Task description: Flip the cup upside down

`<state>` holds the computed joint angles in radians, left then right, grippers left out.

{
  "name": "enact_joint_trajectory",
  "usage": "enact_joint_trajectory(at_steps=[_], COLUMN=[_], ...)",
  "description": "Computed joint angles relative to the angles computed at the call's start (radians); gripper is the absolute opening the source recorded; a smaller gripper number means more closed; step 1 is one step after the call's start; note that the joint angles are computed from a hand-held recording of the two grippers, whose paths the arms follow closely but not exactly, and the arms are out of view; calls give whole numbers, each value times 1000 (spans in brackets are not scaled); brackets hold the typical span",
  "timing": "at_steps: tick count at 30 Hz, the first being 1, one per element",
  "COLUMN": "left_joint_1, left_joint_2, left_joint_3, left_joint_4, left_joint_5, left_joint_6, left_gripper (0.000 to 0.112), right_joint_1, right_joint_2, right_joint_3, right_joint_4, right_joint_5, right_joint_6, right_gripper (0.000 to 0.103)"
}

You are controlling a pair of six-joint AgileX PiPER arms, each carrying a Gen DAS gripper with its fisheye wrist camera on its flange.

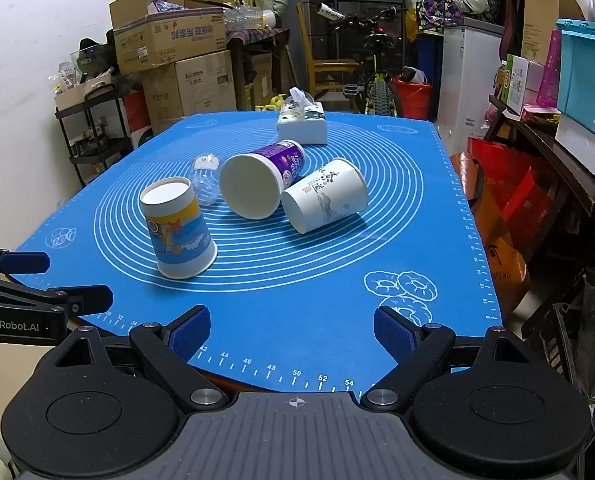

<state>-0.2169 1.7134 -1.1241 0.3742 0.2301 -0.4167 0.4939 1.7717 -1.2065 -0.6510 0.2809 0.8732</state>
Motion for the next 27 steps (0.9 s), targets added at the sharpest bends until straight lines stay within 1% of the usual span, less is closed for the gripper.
enact_joint_trajectory(at_steps=[23,27], left_joint_1=[2,9], left_joint_2=[0,1], left_joint_3=[1,11], left_joint_4=[-9,-23], left_joint_5=[2,-11], left_joint_6=[9,29], left_gripper=[97,97], right_joint_1=[-5,-5], right_joint_2=[9,10], right_joint_3=[2,2], right_joint_4=[36,37], right_joint_5=[-10,-10], right_joint_6=[-41,-41], right_gripper=[90,90])
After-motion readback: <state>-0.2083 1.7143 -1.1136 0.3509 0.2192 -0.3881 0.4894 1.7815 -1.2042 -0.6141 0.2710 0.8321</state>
